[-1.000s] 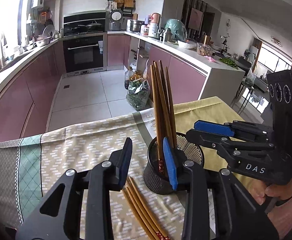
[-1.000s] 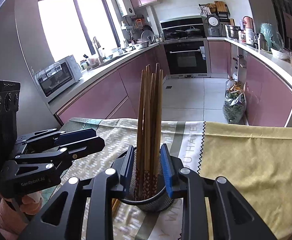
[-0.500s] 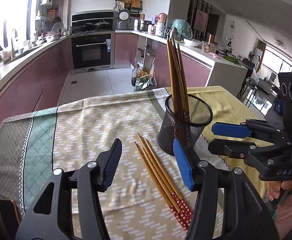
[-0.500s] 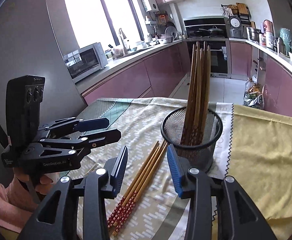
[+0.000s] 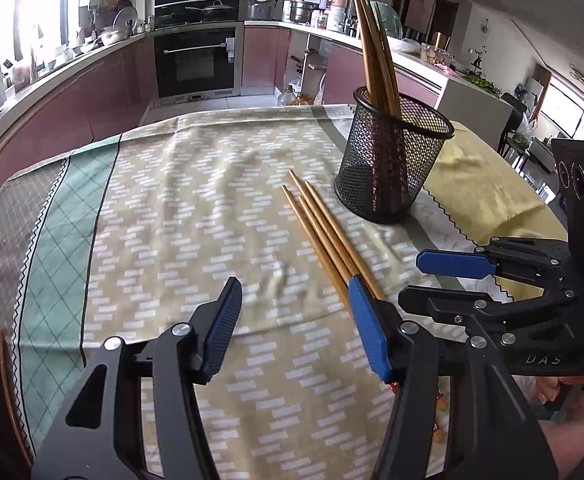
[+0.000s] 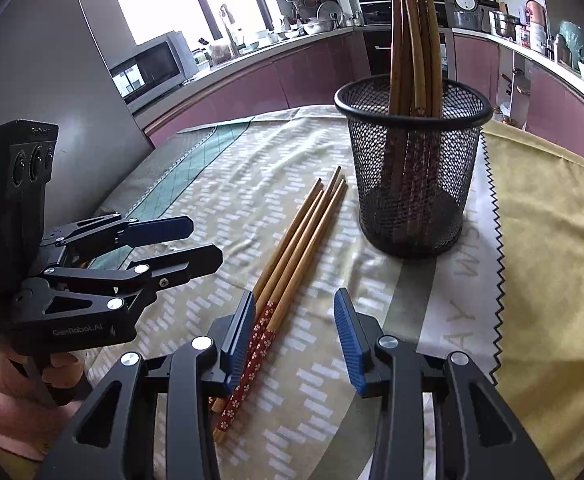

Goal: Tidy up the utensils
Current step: 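Move both tools back down toward the chopsticks on the cloth, then close the right tool on a chopstick while the left tool grasps another chopstick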

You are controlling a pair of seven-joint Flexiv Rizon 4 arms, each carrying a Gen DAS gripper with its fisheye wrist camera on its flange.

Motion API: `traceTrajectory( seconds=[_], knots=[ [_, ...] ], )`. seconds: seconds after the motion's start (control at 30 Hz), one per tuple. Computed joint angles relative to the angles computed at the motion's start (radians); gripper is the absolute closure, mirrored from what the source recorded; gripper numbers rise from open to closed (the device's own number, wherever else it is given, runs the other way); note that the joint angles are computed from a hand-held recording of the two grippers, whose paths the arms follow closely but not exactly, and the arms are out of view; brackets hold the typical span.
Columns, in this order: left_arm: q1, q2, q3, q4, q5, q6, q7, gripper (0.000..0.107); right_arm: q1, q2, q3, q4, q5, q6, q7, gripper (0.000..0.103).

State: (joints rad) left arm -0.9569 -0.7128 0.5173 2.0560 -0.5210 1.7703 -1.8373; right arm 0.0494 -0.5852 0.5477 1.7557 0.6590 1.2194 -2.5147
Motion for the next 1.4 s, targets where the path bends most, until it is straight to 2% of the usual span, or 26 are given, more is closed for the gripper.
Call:
traceTrajectory(
  seconds=[0.1,0.23,0.33,0.6,0.8,0.97,1.4],
  knots=[
    [-0.008,-0.009,0.008,-0.006,0.002,-0.024,-0.005,0.052,0.02,0.003,-0.016,0.014,-0.016,0.018,0.017,0.064],
    [0.021,-0.002,-0.02,-0.006,0.031,-0.026,-0.024,0.052,0.03,0.008,-0.018,0.034,-0.033,0.05,0.03,0.064],
    [0.029,-0.002,-0.023,-0.009,0.048,-0.038,-0.038,0.052,0.059,0.013,-0.033,0.07,-0.072,0.122,0.056,0.064],
    [0.06,0.0,-0.045,-0.019,0.102,-0.045,-0.072,0.052,0.035,-0.007,0.008,0.11,-0.175,0.194,0.131,0.064],
    [0.082,0.0,-0.062,-0.03,0.135,-0.052,-0.09,0.052,0.004,-0.024,0.04,0.118,-0.249,0.208,0.195,0.064],
    [0.133,0.007,-0.111,-0.037,0.161,-0.041,-0.088,0.052,-0.033,-0.037,0.07,0.118,-0.297,0.201,0.235,0.064],
    [0.126,-0.015,-0.076,-0.095,0.223,-0.107,-0.125,0.051,-0.082,-0.051,0.107,0.108,-0.336,0.172,0.268,0.065]
  ],
)
